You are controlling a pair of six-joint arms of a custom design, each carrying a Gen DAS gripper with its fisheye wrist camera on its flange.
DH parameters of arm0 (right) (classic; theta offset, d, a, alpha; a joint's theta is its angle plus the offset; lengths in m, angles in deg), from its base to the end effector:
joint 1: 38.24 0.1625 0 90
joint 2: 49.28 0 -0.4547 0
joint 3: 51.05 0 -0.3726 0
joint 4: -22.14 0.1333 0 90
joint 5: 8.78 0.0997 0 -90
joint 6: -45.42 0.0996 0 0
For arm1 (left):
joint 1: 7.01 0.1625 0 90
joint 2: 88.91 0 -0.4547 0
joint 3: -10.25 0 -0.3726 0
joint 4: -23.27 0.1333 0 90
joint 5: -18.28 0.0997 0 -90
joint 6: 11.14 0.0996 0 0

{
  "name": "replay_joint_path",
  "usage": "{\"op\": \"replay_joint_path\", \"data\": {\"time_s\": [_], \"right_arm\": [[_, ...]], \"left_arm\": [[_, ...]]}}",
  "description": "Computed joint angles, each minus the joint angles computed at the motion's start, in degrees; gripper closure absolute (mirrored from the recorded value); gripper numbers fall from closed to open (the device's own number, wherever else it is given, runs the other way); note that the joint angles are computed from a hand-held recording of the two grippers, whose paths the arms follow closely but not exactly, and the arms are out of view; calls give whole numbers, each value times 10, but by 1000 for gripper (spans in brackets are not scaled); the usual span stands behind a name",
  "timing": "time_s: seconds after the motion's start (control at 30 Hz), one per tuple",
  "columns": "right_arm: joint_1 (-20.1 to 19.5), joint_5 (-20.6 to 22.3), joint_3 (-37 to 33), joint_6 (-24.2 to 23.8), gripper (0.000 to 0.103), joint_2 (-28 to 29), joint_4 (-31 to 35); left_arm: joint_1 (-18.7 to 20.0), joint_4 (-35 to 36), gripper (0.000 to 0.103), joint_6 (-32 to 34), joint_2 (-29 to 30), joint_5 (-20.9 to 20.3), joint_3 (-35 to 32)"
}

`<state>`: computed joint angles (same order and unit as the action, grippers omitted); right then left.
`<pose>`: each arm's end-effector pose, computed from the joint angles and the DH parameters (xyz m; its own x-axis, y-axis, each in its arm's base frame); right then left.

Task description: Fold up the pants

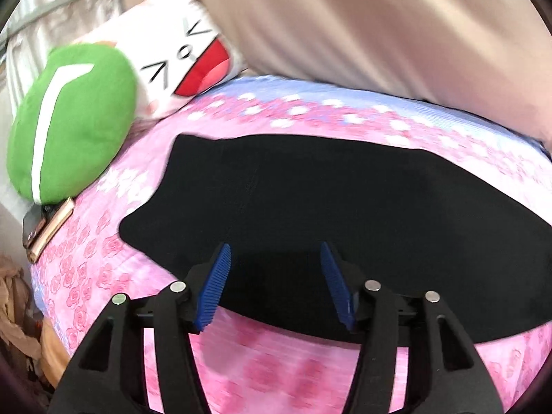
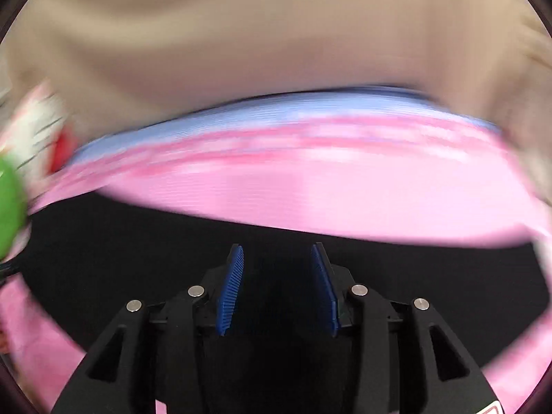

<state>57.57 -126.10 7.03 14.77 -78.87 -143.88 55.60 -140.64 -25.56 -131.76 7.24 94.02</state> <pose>0.1737 -0.8422 0.2231 -0.7550 -0.1301 0.6426 -0.5269 0.7037 -0.4766 -0.1210 -0.7357 0.2660 -0.4989 -0.5597 -0.6617 0.2701 0.6250 -0.7323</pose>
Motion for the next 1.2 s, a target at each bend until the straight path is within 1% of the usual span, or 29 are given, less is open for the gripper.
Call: {"op": "replay_joint_path", "data": {"time_s": [0.07,0.1,0.13,0.17,0.2,0.23,0.27,0.3,0.33,0.37,0.4,0.43,0.47,0.5,0.57,0.6,0.63,0.67,0.7,0.73,0.77,0.83,0.87,0.93,1.0,1.07,1.13,1.2], "right_arm": [[-27,-53,45,7,57,-46,-68],[-46,-74,66,23,55,-73,-91],[-63,-81,80,43,54,-97,-94],[-79,-82,91,66,53,-119,-84],[-90,-71,100,84,53,-132,-76],[-103,-49,112,107,53,-149,-62],[-115,-20,119,134,53,-164,-37],[-129,21,124,158,53,-178,-7],[-140,57,122,172,52,-185,19],[-144,70,119,176,51,-184,29],[-146,85,111,181,45,-179,49],[-148,97,102,187,43,-174,70],[-151,112,92,188,37,-167,82],[-145,116,85,184,33,-157,75],[-143,119,73,174,33,-148,83],[-141,120,68,170,45,-142,82],[-140,127,62,168,68,-137,90],[-145,153,54,178,86,-137,116],[-148,181,54,203,86,-138,123],[-145,184,60,207,86,-138,107],[-140,186,64,200,86,-139,97],[-122,221,84,185,86,-146,72],[-113,229,85,176,86,-145,73],[-83,238,79,143,85,-130,82],[-50,245,58,104,85,-103,116],[-18,237,26,72,84,-62,155],[3,232,3,53,84,-28,186],[23,214,-28,38,84,16,225]], "left_arm": [[-9,-3,49,15,20,-3,-18],[-13,13,47,10,29,-11,-28],[-16,25,41,3,34,-16,-34],[-20,42,39,-3,43,-27,-46],[-23,58,38,-6,53,-36,-58],[-26,70,38,-11,61,-37,-68],[-29,79,38,-13,69,-38,-76],[-32,96,38,-20,76,-39,-86],[-34,113,38,-31,82,-40,-94],[-35,130,37,-43,86,-41,-100],[-37,149,37,-57,89,-42,-104],[-38,164,37,-68,91,-42,-108],[-39,179,37,-77,94,-41,-113],[-40,190,37,-84,97,-39,-116],[-43,209,33,-101,99,-32,-119],[-44,215,29,-106,99,-28,-118],[-44,225,27,-116,99,-23,-120],[-45,239,27,-129,98,-20,-120],[-45,244,27,-135,98,-18,-120],[-45,244,27,-137,97,-15,-119],[-45,240,27,-135,94,-13,-116],[-44,232,27,-134,89,-12,-109],[-42,227,27,-136,84,-13,-103],[-39,212,27,-135,74,-15,-91],[-35,202,27,-139,61,-18,-76],[-32,188,27,-143,47,-22,-57],[-28,174,27,-146,30,-19,-34],[-25,166,27,-154,13,-17,-13]]}}
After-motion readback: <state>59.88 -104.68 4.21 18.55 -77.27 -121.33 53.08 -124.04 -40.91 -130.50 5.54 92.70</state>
